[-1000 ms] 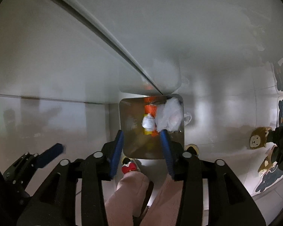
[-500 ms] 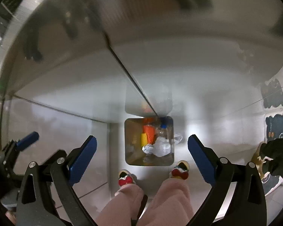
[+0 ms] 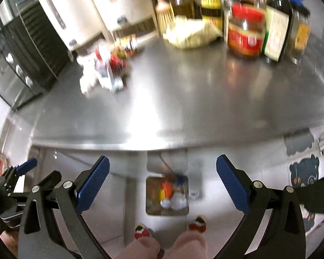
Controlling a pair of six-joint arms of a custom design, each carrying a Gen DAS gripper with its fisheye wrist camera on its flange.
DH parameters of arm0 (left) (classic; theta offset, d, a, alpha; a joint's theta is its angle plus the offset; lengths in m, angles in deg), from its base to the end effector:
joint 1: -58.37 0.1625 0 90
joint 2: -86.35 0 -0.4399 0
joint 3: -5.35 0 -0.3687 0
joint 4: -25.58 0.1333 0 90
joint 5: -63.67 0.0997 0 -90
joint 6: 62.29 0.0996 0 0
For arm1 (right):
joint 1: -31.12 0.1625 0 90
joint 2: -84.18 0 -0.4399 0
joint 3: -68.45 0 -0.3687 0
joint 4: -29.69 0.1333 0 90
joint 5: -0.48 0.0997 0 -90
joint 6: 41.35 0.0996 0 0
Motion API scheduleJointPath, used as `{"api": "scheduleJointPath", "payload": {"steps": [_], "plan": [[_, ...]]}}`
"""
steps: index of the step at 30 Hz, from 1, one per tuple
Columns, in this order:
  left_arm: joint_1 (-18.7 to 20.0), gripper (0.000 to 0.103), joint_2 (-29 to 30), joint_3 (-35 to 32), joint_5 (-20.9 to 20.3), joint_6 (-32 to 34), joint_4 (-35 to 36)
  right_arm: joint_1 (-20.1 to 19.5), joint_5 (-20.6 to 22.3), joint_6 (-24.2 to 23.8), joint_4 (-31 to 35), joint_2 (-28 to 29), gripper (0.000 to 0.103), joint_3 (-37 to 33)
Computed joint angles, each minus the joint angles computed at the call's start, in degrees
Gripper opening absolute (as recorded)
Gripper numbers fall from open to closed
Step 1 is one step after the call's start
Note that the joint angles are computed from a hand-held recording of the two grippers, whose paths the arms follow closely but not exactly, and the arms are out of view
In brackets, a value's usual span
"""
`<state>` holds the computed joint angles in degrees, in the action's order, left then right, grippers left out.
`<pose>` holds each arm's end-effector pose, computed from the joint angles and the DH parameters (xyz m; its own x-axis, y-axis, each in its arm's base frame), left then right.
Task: Collect trash
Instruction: 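Grasp the red-white snack bag with the left gripper while the right grasps yellow paper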
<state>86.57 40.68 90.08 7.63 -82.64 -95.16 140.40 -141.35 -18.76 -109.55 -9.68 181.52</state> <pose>-0.5103 -0.4880 0.1487 -0.6039 0.5586 -0.5686 0.7061 0.7059 -0.0565 0.1958 -0.3931 0.4767 -0.7683 0.4684 0.4362 0.0101 0.6902 -0.7235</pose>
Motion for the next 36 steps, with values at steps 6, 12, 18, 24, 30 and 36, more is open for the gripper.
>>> {"api": "scheduleJointPath", "payload": {"steps": [6, 12, 18, 24, 30, 36], "plan": [[-0.1, 0.094, 2.6, -7.2, 0.0, 4.3, -2.0, -0.9, -0.4, -8.1, -7.0, 2.4, 0.099, -4.9], [0.7, 0.087, 7.4, -15.5, -0.8, 7.3, -3.0, -3.0, 0.1, -16.3, -10.9, 5.7, 0.099, -11.7], [1.5, 0.077, 13.3, -25.2, -2.5, 8.5, 0.3, -5.9, 0.8, -22.4, -12.6, 9.9, 0.098, -18.9], [2.5, 0.065, 19.5, -34.6, -4.8, 8.1, 5.0, -9.0, 1.5, -26.2, -12.9, 13.3, 0.09, -23.8], [3.3, 0.062, 25.9, -43.8, -4.9, 7.5, 11.5, -12.1, 4.1, -29.6, -13.1, 15.8, 0.086, -27.7], [4.3, 0.059, 30.5, -49.8, -4.2, 6.5, 16.4, -14.7, 5.2, -31.2, -12.1, 18.2, 0.086, -30.2]]}}
